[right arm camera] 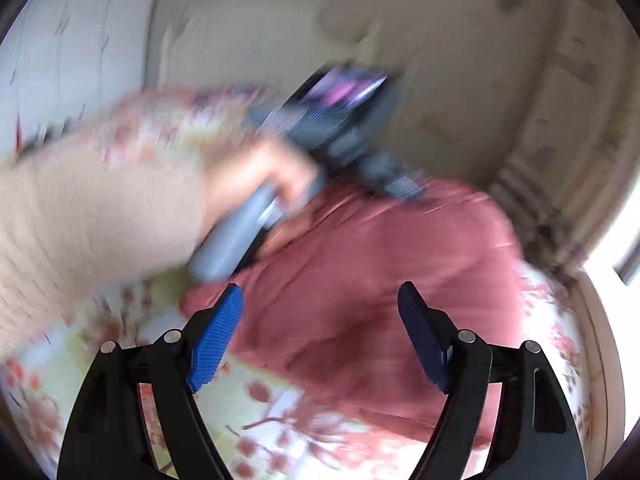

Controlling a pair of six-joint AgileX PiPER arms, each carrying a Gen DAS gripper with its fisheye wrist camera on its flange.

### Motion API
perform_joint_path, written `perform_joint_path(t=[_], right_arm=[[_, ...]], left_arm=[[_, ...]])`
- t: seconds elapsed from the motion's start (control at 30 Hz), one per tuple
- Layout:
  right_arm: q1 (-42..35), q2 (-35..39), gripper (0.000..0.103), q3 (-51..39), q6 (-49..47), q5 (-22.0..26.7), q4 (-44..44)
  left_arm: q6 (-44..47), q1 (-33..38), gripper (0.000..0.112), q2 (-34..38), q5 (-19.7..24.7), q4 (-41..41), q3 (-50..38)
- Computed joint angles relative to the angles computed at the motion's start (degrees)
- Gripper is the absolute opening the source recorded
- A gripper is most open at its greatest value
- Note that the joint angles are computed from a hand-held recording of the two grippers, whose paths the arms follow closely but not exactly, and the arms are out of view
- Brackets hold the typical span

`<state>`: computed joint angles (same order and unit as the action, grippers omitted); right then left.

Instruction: Fold large clothes

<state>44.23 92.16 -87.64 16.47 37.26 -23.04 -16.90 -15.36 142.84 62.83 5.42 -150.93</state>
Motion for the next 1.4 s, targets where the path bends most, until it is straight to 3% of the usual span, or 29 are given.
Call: perform_joint_path(t=[0.07, 0.13, 0.2, 0.23, 0.33, 0.47, 0.6, 0.7, 0.87, 0.93, 1.03, 1.3, 1.37, 1.4], right_arm=[[-2.73, -3.43, 0.076, 1.90, 7.77, -2.07, -6.57], [-6.48, -3.20, 0.076, 1.30, 9.96, -2.66, -7.84], [-10.34, 0.23, 0.076, -1.43, 3.74, -1.33, -0.22], [-12.23, 3.88, 0.082, -2.72, -0.56, 0.07, 4.71], [-13.92, 5.22, 0.082, 1.51, -1.77, -4.90, 7.86], [-16.31, 5.77, 0.078, -6.25, -12.04, 3.18, 16.76], [-19.78, 7.17, 0.074, -14.08, -13.23, 3.76, 19.93], [-20.84, 11.85, 0.074, -22.01, -13.08, 5.80, 20.57], [-21.05, 27.70, 0.076, -40.63, -14.59, 19.01, 21.84], [-23.09, 27.36, 0.082, -36.29, -15.26, 14.98, 26.42], [-25.95, 26.30, 0.083, -32.64, -18.14, 13.07, 33.86], [-24.67, 25.20, 0.083, -31.94, -15.86, 13.70, 30.62], [-22.00, 23.04, 0.081, -32.28, -10.09, 14.94, 22.19], [-20.03, 19.72, 0.081, -29.01, -7.84, 12.97, 18.03]], left_arm=[[-0.04, 0.06, 0.101, -0.62, -0.59, -0.05, 1.12], [0.02, 0.32, 0.101, -1.16, -1.21, -0.57, 2.10], [0.02, 0.69, 0.101, -2.75, -3.67, -1.41, 5.35], [-0.01, 0.55, 0.101, -2.75, -3.79, -0.99, 5.49], [-0.50, 0.19, 0.101, -2.81, -3.88, 0.13, 5.60], [-0.77, 0.64, 0.101, -3.54, -5.46, -0.59, 7.54], [-0.84, 0.69, 0.101, -3.78, -5.88, -0.52, 8.09], [-0.69, 0.80, 0.101, -3.49, -5.53, -0.54, 7.48], [-0.75, 0.79, 0.101, -3.98, -6.47, 0.02, 8.76], [-0.45, 0.81, 0.101, -3.68, -6.01, 0.18, 8.12], [-0.66, 0.72, 0.101, -3.60, -5.87, 0.47, 7.88], [-3.19, -0.02, 0.101, -4.27, -6.09, 3.62, 9.08], [-3.55, 0.60, 0.101, -5.67, -8.03, 2.77, 12.10], [-3.69, 0.83, 0.101, -6.07, -8.61, 2.48, 13.01]])
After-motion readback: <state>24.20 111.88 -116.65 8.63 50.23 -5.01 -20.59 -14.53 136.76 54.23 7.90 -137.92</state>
